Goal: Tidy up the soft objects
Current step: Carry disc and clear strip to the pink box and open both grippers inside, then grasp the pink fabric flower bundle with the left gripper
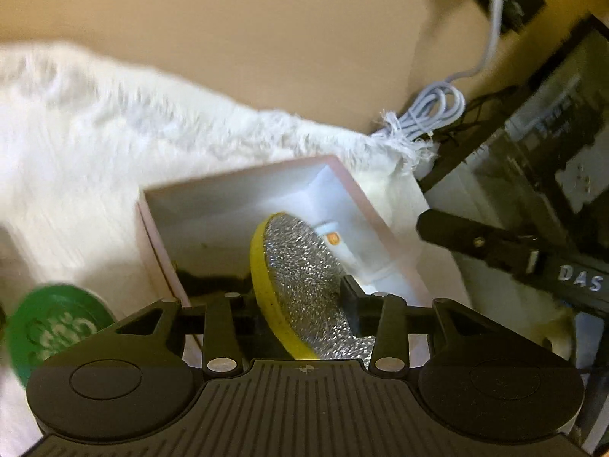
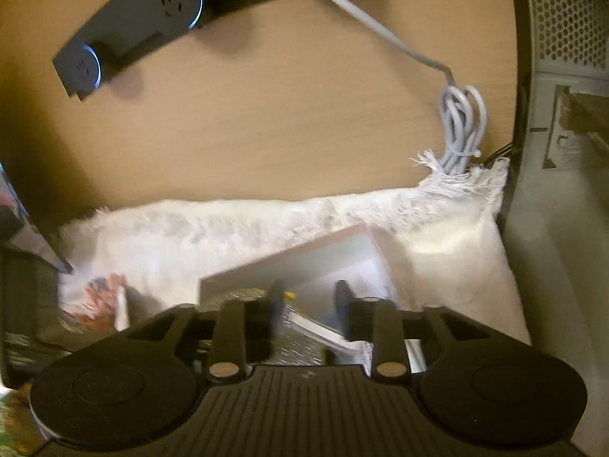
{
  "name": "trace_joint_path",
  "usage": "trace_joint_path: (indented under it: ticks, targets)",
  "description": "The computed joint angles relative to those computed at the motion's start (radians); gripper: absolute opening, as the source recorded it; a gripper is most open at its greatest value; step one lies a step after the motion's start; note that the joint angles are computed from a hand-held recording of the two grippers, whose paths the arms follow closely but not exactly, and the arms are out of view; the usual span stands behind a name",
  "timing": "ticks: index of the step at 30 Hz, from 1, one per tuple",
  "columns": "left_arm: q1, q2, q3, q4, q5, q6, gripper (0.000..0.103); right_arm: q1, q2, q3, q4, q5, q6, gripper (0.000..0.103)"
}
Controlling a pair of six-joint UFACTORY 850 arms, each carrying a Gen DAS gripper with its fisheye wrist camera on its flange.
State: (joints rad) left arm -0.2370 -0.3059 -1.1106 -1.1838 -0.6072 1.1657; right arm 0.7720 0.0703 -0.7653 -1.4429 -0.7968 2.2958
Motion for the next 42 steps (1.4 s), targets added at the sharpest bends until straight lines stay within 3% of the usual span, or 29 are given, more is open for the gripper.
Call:
trace_joint_path:
  ticks: [4, 8, 12, 15, 21, 24, 27, 30, 34, 38, 42]
  targets:
    - [-0.011, 0.072, 0.047, -0.01, 0.11, 0.08, 0.043, 0.032, -0.036, -0.022, 0.045, -0.097, -0.063, 0.042]
    - [0.044, 0.115, 0.061, -0.053, 0.057, 0.089, 0.043, 0.075, -0.057, -0.048, 0.02, -0.19, -0.084, 0.06]
    - [0.124, 0.173, 0.077, -0.011, 0.031, 0.039, 0.043, 0.11, -0.112, -0.118, -0.011, -0.256, -0.142, 0.067]
    - [0.204, 0.203, 0.086, -0.002, 0.017, 0.035, 0.043, 0.116, -0.168, -0.195, -0.031, -0.225, -0.186, 0.07]
    - [0.389, 0.165, 0.038, -0.004, -0.045, 0.013, 0.043, 0.095, -0.3, -0.388, 0.024, -0.037, -0.298, 0.07]
    - [0.466, 0.112, -0.012, 0.063, -0.119, -0.039, 0.043, 0.068, -0.38, -0.517, 0.158, 0.087, -0.446, 0.07]
    - [0.523, 0.062, -0.059, 0.102, -0.173, -0.078, 0.043, 0.035, -0.481, -0.674, 0.363, 0.151, -0.636, 0.07]
    - [0.576, 0.008, -0.099, 0.065, -0.229, -0.078, 0.043, 0.015, -0.584, -0.828, 0.539, 0.14, -0.849, 0.07]
    - [0.64, -0.044, -0.129, 0.038, -0.296, -0.084, 0.043, -0.002, -0.699, -0.993, 0.705, 0.062, -1.07, 0.07]
    - [0.664, -0.104, -0.169, 0.047, -0.353, -0.097, 0.043, -0.039, -0.801, -1.138, 0.886, 0.036, -1.251, 0.07]
    - [0.67, -0.145, -0.196, 0.066, -0.376, -0.12, 0.043, -0.059, -0.955, -1.34, 0.94, -0.065, -1.333, 0.07]
